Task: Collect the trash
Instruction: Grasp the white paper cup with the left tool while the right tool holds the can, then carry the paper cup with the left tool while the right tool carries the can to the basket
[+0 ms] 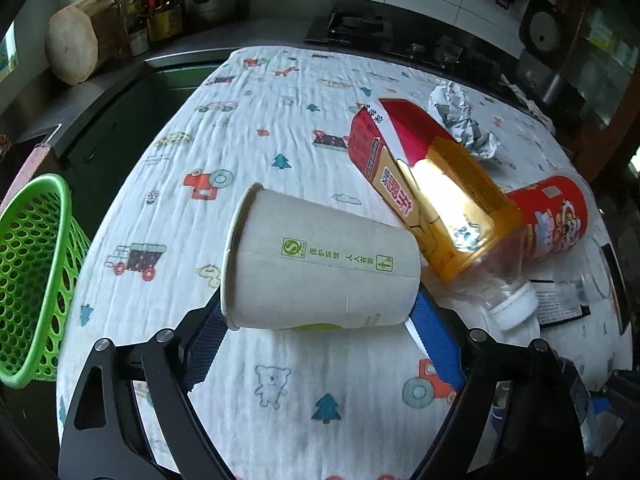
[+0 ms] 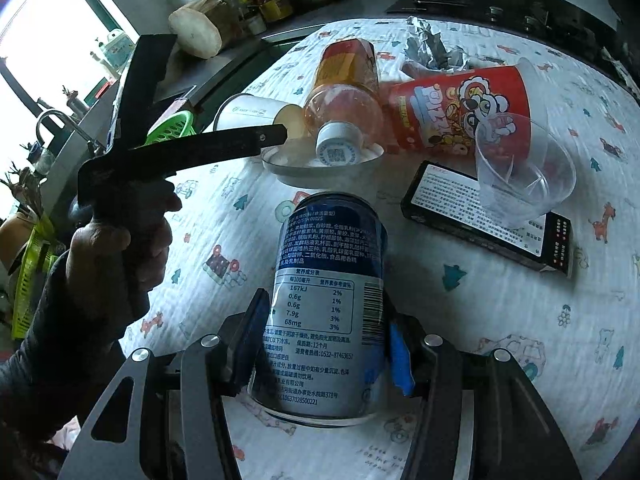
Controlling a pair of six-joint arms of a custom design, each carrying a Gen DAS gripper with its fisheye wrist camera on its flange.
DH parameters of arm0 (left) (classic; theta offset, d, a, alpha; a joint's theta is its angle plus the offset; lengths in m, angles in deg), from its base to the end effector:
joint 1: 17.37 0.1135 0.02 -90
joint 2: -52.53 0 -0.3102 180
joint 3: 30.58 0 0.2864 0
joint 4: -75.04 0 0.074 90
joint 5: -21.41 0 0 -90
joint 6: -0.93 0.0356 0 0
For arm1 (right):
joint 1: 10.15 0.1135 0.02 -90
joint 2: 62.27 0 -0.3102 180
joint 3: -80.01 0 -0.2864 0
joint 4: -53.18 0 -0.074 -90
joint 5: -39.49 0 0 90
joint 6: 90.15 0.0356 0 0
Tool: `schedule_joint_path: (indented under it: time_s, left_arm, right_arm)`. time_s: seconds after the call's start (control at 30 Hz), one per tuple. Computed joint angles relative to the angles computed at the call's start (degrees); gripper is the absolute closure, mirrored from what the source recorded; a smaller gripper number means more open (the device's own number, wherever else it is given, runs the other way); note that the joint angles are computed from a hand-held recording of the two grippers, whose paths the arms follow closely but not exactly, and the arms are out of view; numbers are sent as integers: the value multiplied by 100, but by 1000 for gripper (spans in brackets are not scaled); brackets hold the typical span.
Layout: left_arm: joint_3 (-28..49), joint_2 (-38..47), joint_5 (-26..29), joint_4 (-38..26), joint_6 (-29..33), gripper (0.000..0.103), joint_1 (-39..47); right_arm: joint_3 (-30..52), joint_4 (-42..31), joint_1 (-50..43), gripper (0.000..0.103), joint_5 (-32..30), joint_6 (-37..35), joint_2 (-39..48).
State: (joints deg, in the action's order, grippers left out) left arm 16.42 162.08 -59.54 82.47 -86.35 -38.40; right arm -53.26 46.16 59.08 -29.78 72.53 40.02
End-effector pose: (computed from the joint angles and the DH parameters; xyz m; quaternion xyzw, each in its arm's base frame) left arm 0.2950 -0.1194 0.0621 0.2188 0.9258 -0.1218 0.2830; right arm 0.1172 0.2736 0.0852 0.0714 0.9539 0.1633 0.2413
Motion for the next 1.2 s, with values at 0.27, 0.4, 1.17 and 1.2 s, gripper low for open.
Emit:
schedule_joint_path:
  time_s: [0.27, 0.4, 1.17, 1.2]
  left_arm:
    - [-389, -698, 271, -73, 301, 18, 528]
    - [-551, -1067, 412, -168, 566, 18, 972]
    - [992, 17, 769, -896, 1735, 18, 4294]
    - [1076, 102, 759, -934, 1739, 18, 4337]
  right_arm:
    - [321, -118, 75, 51, 63, -89, 93]
    - [514, -79, 65, 51, 57, -245, 180]
    - [3262, -541, -606, 51, -701, -1609, 1749]
    - [3377, -571, -628, 51, -728, -1649, 1813]
